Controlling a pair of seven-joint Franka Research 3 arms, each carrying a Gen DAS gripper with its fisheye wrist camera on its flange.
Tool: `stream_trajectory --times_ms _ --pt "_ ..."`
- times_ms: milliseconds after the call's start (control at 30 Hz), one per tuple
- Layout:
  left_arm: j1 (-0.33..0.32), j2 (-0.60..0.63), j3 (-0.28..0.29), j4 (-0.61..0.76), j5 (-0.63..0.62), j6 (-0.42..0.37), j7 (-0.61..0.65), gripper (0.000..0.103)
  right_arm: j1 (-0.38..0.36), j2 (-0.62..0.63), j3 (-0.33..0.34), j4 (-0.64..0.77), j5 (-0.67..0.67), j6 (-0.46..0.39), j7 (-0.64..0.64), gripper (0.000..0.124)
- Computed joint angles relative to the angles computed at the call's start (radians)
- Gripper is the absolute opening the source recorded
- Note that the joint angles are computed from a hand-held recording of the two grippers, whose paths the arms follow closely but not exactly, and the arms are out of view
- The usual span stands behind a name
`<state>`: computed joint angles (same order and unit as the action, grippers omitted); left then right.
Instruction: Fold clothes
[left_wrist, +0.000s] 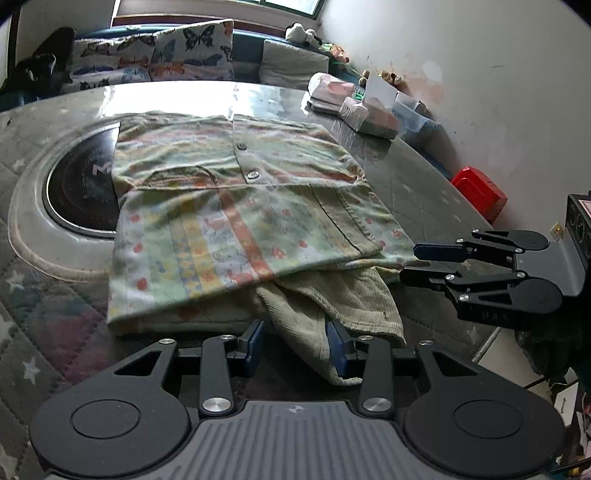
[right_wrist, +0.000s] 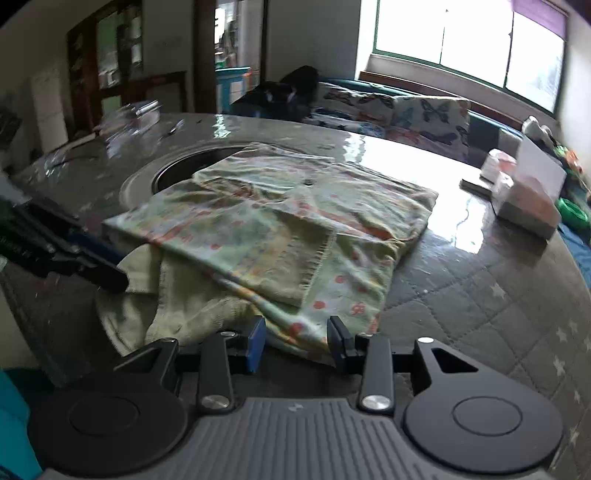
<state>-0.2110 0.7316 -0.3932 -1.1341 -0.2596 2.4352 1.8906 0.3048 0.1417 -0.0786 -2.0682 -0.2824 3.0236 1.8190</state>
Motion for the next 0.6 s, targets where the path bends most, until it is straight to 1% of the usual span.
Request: stream_trajectory --times_ms 100,167,200,267,333,400,433,500,600 --pt "0.004 0.003 -0.003 0.009 -0.005 -0.03 0.0 0.04 -0.009 -0.006 0.016 -0.005 0.017 -0.001 -0.044 0.04" --pt "0.004 0.008 -0.004 0.018 -0.01 -0.047 -0.002 0.04 -0.016 -0.009 0.027 -0.008 0.037 0.001 -0.082 0.045" --pt "0.005 0.014 -0.006 0.028 -0.015 -0.059 -0.003 0.039 -0.013 -0.008 0.026 -0.008 0.033 -0.001 -0.088 0.046" --pt "0.006 0.024 -0.012 0.045 -0.027 -0.071 0.002 0.033 -0.015 -0.008 0.031 -0.008 0.043 -0.006 -0.113 0.046" --pt "0.006 0.035 -0.016 0.063 -0.04 -0.084 0.007 0.022 -0.02 -0.01 0.042 -0.012 0.063 -0.007 -0.156 0.048" --pt "0.004 0.048 -0.019 0.093 -0.052 -0.087 0.008 0.017 -0.024 -0.015 0.05 -0.019 0.077 -0.003 -0.198 0.051" --pt "0.002 0.055 -0.02 0.11 -0.058 -0.089 0.007 0.016 -0.025 -0.017 0.053 -0.022 0.085 0.0 -0.217 0.052" --pt "0.0 0.07 -0.023 0.144 -0.069 -0.093 0.006 0.016 -0.046 -0.022 0.084 -0.03 0.154 0.006 -0.312 0.054" --pt "-0.022 0.135 -0.018 0.28 -0.076 -0.115 -0.024 0.015 -0.058 -0.015 0.11 -0.025 0.237 0.015 -0.421 0.058"
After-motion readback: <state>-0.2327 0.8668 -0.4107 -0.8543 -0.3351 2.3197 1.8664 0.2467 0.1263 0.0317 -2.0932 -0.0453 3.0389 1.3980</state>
